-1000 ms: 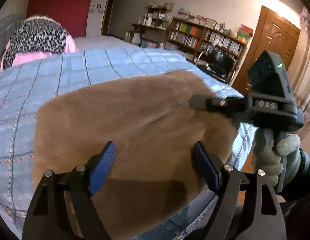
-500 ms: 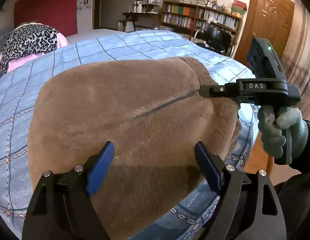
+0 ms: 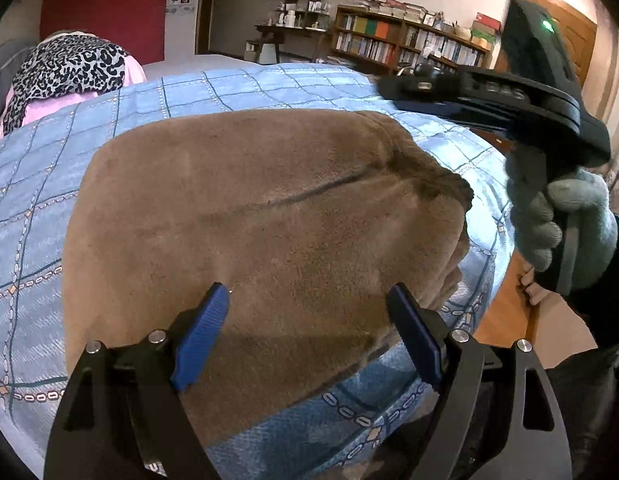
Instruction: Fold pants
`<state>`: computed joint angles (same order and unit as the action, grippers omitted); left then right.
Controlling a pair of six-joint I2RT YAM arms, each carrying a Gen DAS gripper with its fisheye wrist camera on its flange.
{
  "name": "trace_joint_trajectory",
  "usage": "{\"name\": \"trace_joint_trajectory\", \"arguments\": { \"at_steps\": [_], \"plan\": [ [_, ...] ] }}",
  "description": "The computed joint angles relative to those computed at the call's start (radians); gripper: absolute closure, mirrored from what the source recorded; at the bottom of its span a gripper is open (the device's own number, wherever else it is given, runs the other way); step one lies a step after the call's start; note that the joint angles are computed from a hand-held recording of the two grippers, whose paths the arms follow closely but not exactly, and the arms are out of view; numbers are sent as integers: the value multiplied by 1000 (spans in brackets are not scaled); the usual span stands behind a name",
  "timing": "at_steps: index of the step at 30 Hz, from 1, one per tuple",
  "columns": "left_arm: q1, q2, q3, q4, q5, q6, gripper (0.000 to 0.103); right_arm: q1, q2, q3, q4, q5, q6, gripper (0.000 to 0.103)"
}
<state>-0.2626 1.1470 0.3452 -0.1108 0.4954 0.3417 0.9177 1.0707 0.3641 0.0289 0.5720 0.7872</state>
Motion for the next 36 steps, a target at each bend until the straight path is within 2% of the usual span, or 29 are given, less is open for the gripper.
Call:
{"name": "trace_joint_trajectory", "arguments": {
  "at_steps": [2,6,9,13,15,18,21,23,25,26,27,31,32,36],
  "plan": [
    [6,3,-8,13,6,2,19,-44,102,50,40,-57,-54,60],
    [15,1,-32,34,20,19,19,-155,290,80,120,-158,-74,60],
    [12,1,-58,67,25,36,19,-207,370,27,244,-216,-63,60],
    [-18,6,-67,92,8,29,19,-209,501,-38,453,-214,-73,60],
    [0,9,-15,17,36,25,19,-212,528,-60,522,-220,-70,60],
    [63,29,98,-99,102,1,19,-208,520,-48,489,-216,-72,59],
    [92,75,217,-125,56,-43,19,-202,518,-56,500,-212,-65,59],
    [117,161,326,-138,68,-73,19,-193,523,-61,512,-199,-63,59],
    [118,241,414,-156,59,-88,23,-188,524,-60,510,-191,-63,59],
    [120,300,469,-166,61,-85,30,-186,523,-61,509,-188,-62,59],
    [116,348,515,-176,52,-88,41,-184,525,-61,511,-184,-61,59],
    [127,587,734,-268,59,-143,58,-165,530,-70,529,-159,-56,59],
    [128,627,770,-283,56,-150,65,-158,533,-70,531,-148,-54,59],
    [121,780,860,-273,26,-209,67,-128,552,-79,560,-107,-50,59]
  ]
}}
